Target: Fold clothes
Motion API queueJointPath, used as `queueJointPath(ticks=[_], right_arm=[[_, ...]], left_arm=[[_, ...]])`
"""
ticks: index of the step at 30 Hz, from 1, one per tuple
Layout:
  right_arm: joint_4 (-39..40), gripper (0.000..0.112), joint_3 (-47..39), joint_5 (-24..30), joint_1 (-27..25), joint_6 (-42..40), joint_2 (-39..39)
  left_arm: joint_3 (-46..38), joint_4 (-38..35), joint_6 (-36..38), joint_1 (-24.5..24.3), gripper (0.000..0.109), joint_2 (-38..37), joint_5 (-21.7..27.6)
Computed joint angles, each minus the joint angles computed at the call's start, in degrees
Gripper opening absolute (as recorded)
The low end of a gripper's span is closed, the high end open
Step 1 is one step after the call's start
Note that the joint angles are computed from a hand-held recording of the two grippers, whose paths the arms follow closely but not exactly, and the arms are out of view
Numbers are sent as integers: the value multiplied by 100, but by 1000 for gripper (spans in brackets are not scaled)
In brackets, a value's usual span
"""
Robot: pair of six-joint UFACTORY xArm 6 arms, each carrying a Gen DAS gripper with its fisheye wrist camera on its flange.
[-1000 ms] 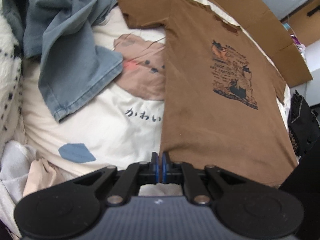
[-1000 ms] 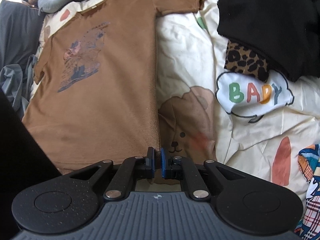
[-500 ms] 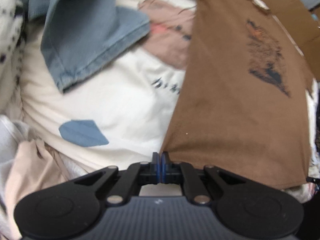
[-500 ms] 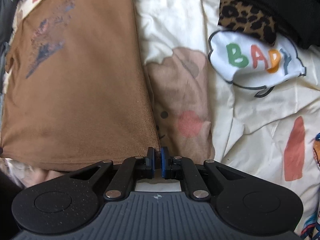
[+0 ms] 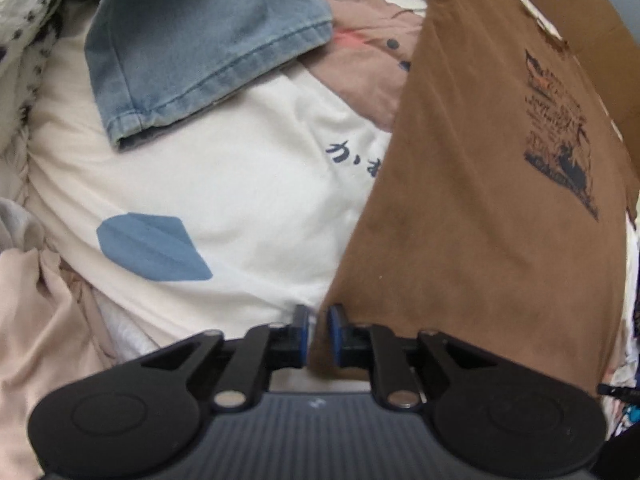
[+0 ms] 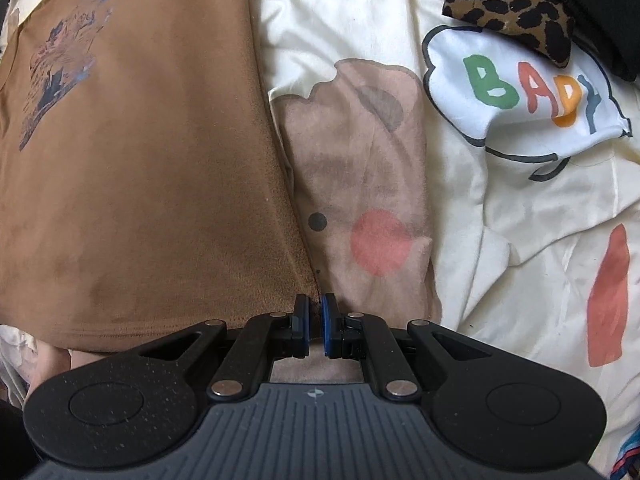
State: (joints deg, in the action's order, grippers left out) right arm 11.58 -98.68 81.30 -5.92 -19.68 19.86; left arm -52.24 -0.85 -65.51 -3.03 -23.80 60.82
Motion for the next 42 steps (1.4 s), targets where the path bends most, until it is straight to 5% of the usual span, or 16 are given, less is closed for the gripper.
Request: queueJointPath(ticks=[13,23,42], right_arm=[[-190,4,151,-33,42,-99,-126],[-144,4,197,146,-25,-54,-260],[-246,12,487,-209,-130,97,-272]], left_arm=[[-361,-258,356,-71,4,292,488],[-462,-573,758,231,4,52,1064],[-544,-475,482,187,12,478,1195]])
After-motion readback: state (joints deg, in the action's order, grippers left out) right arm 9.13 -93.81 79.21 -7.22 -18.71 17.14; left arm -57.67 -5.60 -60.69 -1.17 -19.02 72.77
